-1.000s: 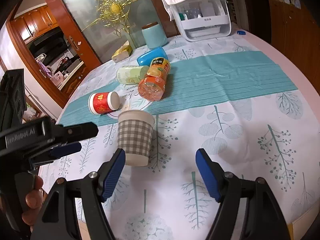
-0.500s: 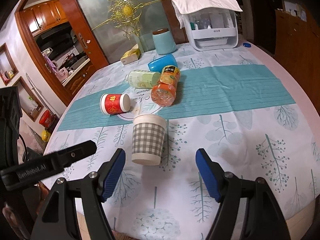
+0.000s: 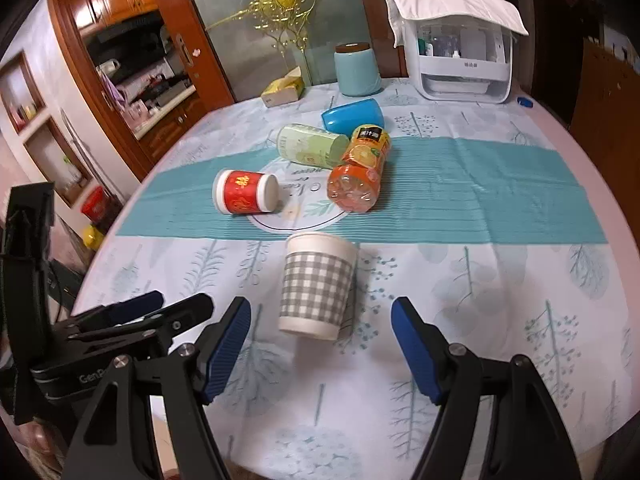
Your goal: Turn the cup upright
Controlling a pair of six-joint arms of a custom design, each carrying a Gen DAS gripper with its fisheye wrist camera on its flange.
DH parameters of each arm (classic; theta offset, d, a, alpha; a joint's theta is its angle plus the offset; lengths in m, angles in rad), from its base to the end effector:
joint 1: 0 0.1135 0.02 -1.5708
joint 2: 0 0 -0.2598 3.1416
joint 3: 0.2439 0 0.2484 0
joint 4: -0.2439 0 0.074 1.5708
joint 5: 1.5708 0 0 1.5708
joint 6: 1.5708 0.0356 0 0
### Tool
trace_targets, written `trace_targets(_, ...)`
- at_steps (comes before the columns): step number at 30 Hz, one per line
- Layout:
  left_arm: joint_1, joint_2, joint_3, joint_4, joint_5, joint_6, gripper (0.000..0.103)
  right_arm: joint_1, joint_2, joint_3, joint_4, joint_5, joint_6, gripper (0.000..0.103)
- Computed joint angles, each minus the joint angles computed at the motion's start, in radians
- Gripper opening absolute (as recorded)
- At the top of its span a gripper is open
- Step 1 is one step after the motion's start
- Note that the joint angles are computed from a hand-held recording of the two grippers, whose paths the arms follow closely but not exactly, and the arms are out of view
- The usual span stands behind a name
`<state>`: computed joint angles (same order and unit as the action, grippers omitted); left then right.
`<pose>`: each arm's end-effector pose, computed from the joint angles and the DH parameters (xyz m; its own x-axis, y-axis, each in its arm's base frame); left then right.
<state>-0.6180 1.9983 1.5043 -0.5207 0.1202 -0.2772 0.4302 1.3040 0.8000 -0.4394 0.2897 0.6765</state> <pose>0.3448 -0.2504 0.1956 -0.8373 0.2619 -0.4799 0.4135 0.8777 -0.2424 0.2360 0.0971 0.2127 -0.7285 0.3258 -0.6025 0.2679 0.9451 0.1872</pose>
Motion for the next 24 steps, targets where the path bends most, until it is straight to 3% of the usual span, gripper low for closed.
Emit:
trace_targets(3, 0.003, 0.011, 0.005, 0.01, -0.002, 0.005, 0.077, -0.015, 0.047, 0.047, -0.027, -0.009, -0.047, 0.073)
trace_targets(7, 0.0, 0.037, 0.03, 0.001, -0.04, 0.002, 0.077, -0.071, 0.098, 0.081, -0.03, -0.1, -0.078, 0.073)
trace_targets(20, 0.035, 0.181, 0.145, -0.065, -0.011, -0.008, 0.077, -0.324, 0.411, 0.267, -0.082, -0.567, -0.139, 0.073)
trace_targets(24, 0.039, 0.212, 0.175, -0.076, 0.001, -0.008, 0.077, -0.35, 0.487, 0.35, -0.138, -0.611, -0.162, 0.073)
